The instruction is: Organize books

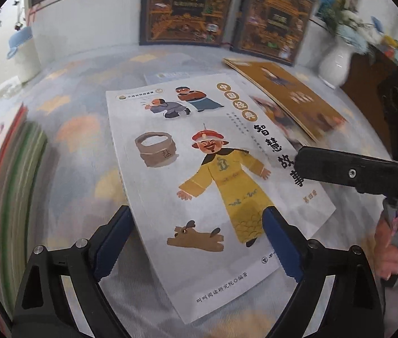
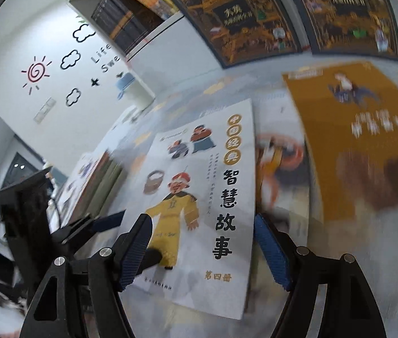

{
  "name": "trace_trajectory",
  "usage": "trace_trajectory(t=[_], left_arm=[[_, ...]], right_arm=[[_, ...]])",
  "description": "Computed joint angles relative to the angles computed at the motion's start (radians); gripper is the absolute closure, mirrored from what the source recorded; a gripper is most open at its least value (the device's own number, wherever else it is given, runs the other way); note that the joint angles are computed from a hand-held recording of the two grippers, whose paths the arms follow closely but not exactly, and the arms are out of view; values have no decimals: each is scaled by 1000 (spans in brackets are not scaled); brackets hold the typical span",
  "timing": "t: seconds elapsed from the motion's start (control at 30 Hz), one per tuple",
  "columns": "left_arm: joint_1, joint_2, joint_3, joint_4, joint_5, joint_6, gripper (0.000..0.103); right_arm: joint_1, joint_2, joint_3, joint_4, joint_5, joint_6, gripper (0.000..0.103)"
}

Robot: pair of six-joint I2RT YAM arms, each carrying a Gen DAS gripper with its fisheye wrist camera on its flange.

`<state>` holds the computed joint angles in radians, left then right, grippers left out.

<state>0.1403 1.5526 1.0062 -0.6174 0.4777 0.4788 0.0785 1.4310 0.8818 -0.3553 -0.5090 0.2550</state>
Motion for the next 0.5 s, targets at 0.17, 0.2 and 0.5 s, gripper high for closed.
trace_trajectory(t=[0.17, 0.2, 0.5], left_arm=[[134, -97, -57, -221, 125, 167, 12], [181, -113, -66, -300, 150, 236, 12], [367, 79, 62, -576, 227, 442, 54]], right_arm=[[-9, -206, -181, -48, -102, 83, 29], [3, -261, -214, -74, -107, 85, 29], [-89, -287, -250, -275, -288, -47, 60]])
